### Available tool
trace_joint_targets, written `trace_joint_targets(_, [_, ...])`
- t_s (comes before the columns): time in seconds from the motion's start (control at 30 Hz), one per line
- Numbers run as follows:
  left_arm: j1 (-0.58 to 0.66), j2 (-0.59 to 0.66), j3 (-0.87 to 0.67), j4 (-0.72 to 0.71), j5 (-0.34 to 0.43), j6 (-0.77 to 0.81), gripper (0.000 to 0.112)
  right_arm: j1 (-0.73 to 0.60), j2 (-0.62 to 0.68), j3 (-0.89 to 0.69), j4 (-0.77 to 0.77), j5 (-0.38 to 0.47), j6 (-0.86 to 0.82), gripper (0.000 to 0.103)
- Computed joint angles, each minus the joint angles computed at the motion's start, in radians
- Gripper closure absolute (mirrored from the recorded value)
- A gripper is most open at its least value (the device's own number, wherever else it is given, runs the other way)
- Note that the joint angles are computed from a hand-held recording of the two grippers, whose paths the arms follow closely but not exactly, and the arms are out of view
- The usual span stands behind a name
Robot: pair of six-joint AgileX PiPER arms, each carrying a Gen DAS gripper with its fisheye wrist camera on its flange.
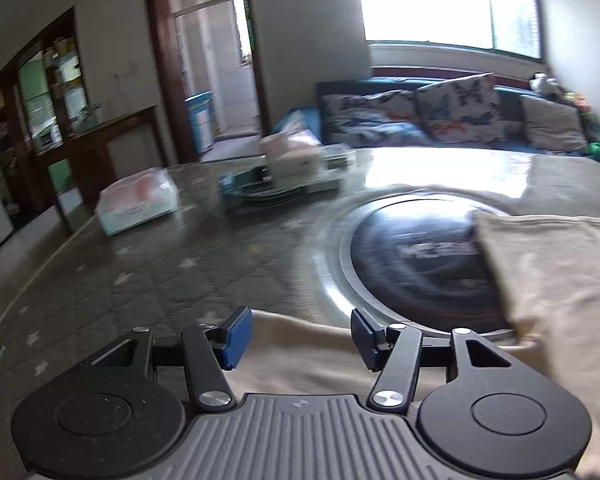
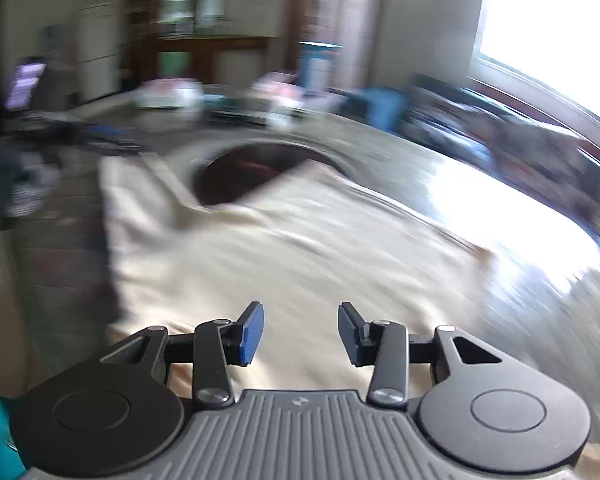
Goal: Fold clothes
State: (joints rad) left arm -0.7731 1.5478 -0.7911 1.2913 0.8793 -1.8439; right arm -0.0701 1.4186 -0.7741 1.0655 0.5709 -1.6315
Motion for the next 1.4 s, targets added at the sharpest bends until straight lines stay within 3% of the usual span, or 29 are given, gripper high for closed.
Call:
trace_joint_targets(0.13, [-0.097, 0.026, -0.057, 0.0, -0.012, 0.023, 0.053, -0.162, -0.007, 0.032, 0.024, -0.07, -0.024, 0.062])
trace_joint_targets(0.3, [-0.187, 0.107, -0.165, 0.013, -0.102, 0.098, 0.052, -0.3, 0.006, 0.071, 0.055, -0.054, -0.095, 0.062])
trace_joint_targets(0.53, [-0.257, 0.264, -0.366, -0.018, -0.248, 0.256, 0.052, -0.362, 0.046, 0.108, 0.138, -0.066, -0.212, 0.061])
trace_joint_targets(0.7, [-0.302, 0.366, -0.483, -0.068, -0.306, 0.377, 0.052, -0.425, 0.06, 0.102, 0.177, -0.064, -0.266, 0.06])
trace_joint_targets(1.13, [-0.332, 0.471, -0.582, -0.171, -0.342, 0.574, 0.052, -0.598, 0.162, 0.016, 0.333, -0.151, -0.281, 0.061])
trace_joint_targets(1.3, [-0.33, 0.464, -0.571, -0.176, -0.345, 0.576, 0.052, -0.64, 0.227, -0.04, 0.301, -0.164, -0.149, 0.063])
trace_joint_targets(1.4, [-0.33, 0.464, -0.572, -0.178, -0.343, 0.578, 0.052, -0.648, 0.244, -0.06, 0.271, -0.128, -0.062, 0.072])
